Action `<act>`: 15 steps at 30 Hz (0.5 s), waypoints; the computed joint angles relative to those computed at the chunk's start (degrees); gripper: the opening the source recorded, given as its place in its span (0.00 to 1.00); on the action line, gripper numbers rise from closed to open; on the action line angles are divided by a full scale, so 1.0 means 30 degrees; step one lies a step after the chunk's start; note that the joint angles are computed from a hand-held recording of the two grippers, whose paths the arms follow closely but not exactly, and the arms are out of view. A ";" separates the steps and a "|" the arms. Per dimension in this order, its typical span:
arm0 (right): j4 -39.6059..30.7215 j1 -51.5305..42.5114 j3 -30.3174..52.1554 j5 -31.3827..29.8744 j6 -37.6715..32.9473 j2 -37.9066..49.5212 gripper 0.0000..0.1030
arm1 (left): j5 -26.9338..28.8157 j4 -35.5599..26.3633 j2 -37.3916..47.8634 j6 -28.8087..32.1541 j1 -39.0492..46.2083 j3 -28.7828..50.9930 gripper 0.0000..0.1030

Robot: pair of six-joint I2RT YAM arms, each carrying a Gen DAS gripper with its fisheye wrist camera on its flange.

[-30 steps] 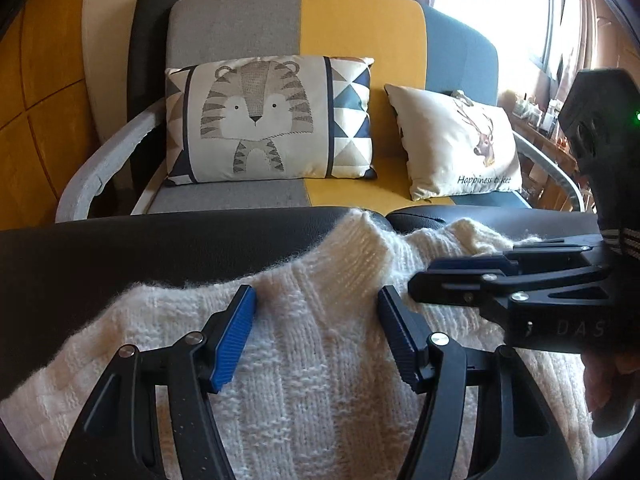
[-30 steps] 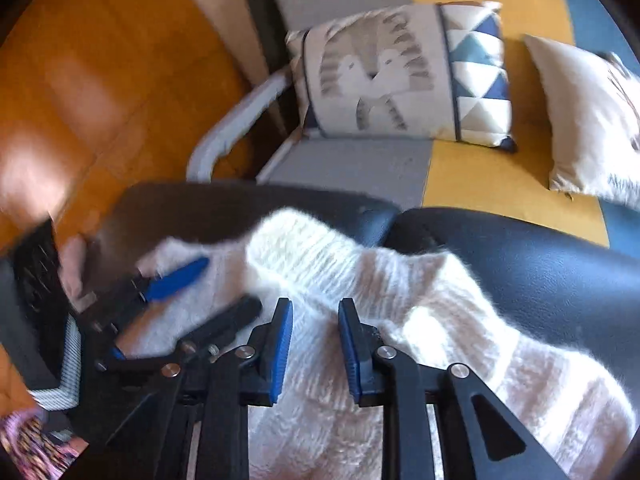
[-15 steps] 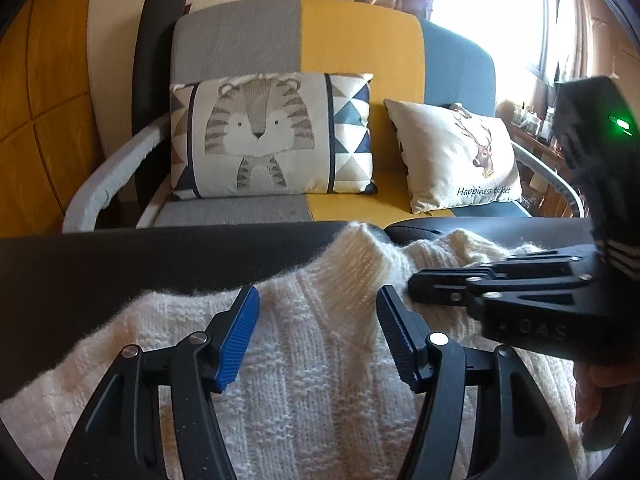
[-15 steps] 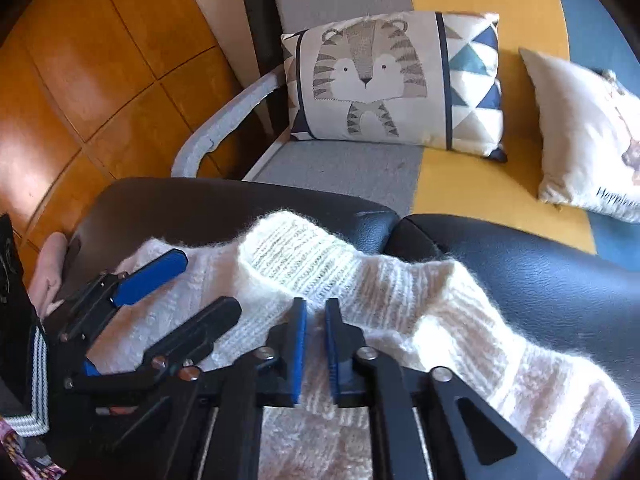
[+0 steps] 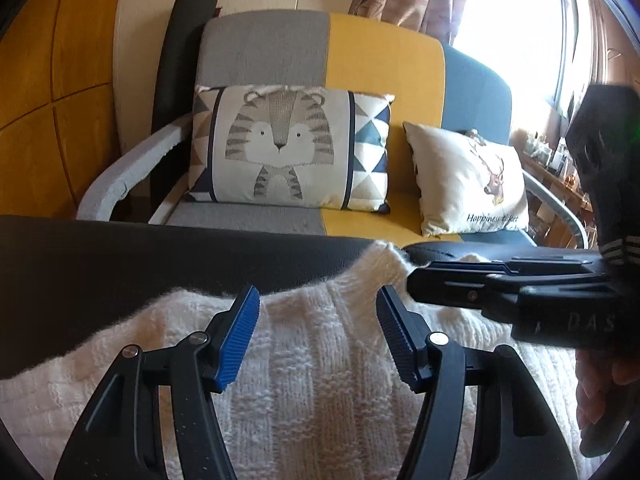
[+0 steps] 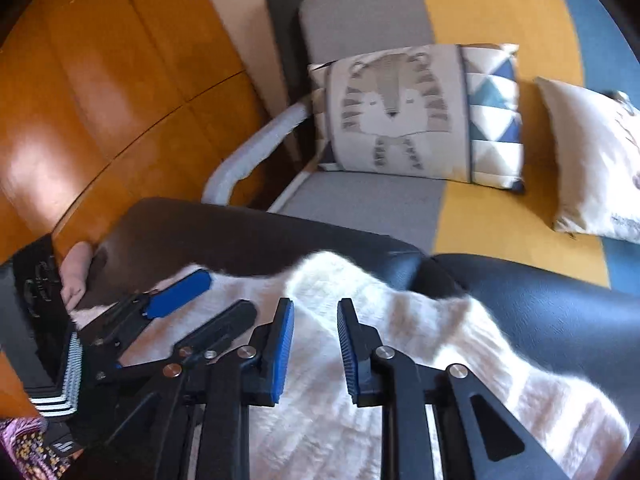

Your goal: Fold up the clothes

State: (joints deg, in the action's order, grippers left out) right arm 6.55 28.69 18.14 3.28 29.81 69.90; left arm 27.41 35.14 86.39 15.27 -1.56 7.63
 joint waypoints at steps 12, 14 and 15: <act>0.0275 -0.0472 0.1294 -0.1404 -0.1102 0.2518 0.19 | -0.0038 -0.0779 0.1084 0.0000 0.0049 0.0729 0.62; 0.0077 0.0007 0.1275 -0.0619 -0.1016 0.2263 0.12 | -0.0020 -0.0796 0.1042 0.0020 0.0050 0.0717 0.62; -0.0133 0.0219 0.1326 -0.0260 -0.0883 0.2169 0.11 | 0.0011 -0.0825 0.1052 0.0031 0.0079 0.0730 0.62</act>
